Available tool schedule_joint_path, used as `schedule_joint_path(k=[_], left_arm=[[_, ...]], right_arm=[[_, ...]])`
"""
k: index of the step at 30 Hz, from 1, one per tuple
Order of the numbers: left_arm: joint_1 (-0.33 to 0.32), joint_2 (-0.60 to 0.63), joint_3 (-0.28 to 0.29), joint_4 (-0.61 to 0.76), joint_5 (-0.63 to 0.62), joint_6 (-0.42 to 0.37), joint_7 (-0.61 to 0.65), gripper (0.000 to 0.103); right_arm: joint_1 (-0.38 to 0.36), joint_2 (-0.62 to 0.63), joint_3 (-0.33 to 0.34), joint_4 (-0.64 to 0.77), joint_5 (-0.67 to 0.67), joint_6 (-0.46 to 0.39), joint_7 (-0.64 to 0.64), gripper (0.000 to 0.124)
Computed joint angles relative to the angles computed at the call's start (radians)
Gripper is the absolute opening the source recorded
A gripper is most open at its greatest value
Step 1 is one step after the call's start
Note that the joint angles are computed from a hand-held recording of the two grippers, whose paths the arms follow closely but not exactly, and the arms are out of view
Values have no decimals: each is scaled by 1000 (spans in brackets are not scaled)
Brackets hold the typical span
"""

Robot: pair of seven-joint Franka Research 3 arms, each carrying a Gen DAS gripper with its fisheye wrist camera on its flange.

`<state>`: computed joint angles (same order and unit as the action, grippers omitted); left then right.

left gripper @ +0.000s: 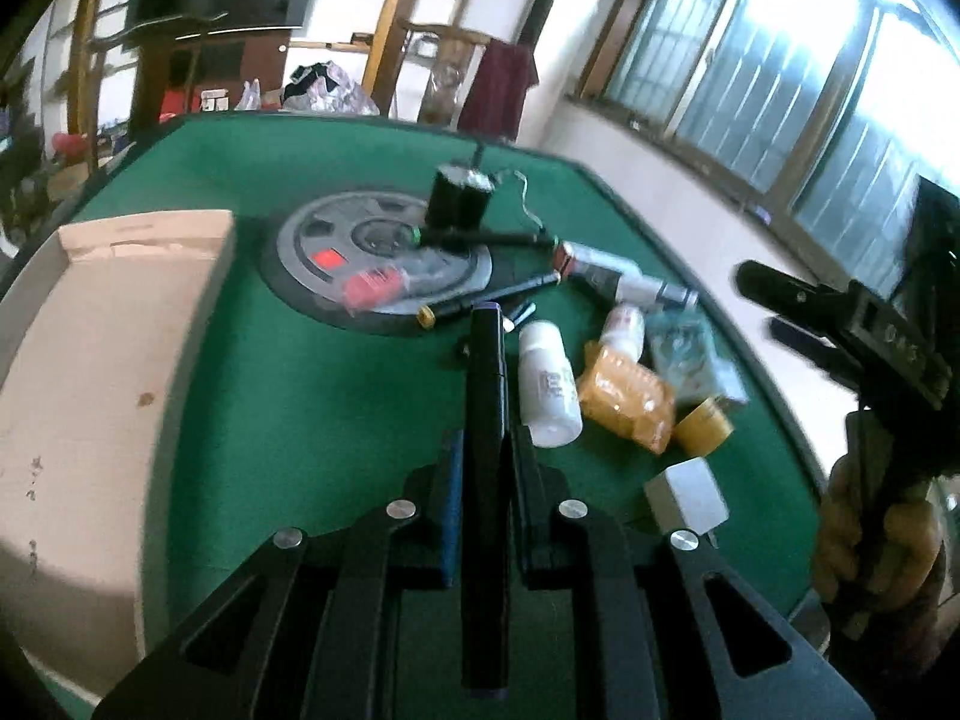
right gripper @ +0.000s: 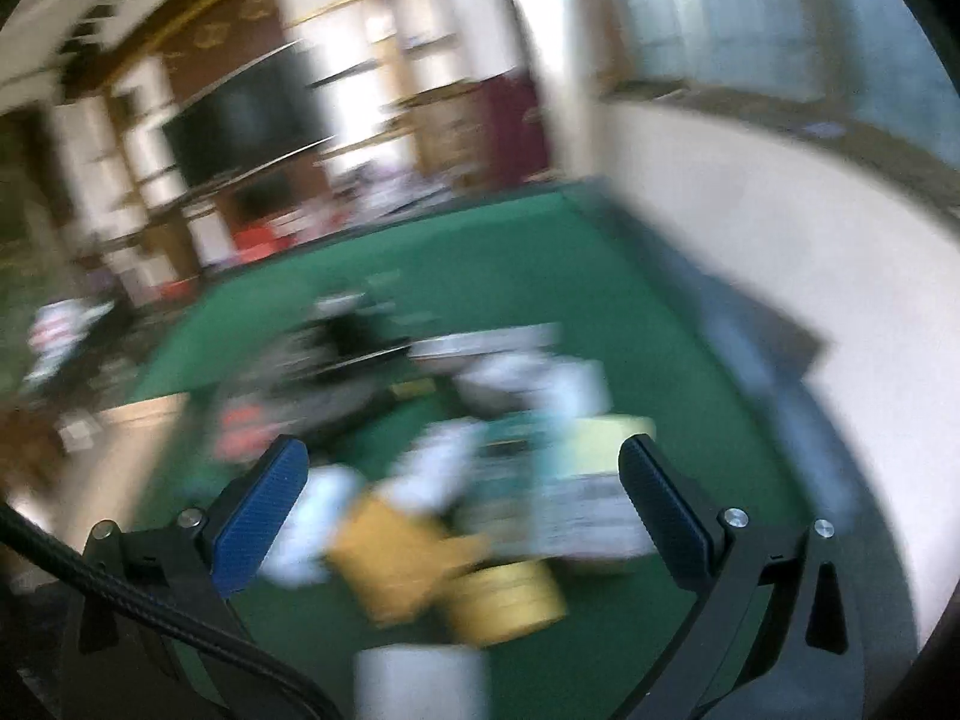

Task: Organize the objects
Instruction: 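Carry the black marker into the cardboard box with left while right grasps and carries the white bottle there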

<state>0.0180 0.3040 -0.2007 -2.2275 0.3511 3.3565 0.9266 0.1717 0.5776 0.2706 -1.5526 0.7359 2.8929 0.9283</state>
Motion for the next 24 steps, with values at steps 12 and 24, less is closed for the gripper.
schedule_joint_path(k=[12, 24], left_arm=[[216, -87, -41, -156, 223, 145, -238, 12], [218, -73, 23, -151, 355, 190, -373, 12]], right_arm=[[214, 351, -206, 574, -419, -529, 448, 67], [204, 316, -173, 491, -517, -521, 497, 32]])
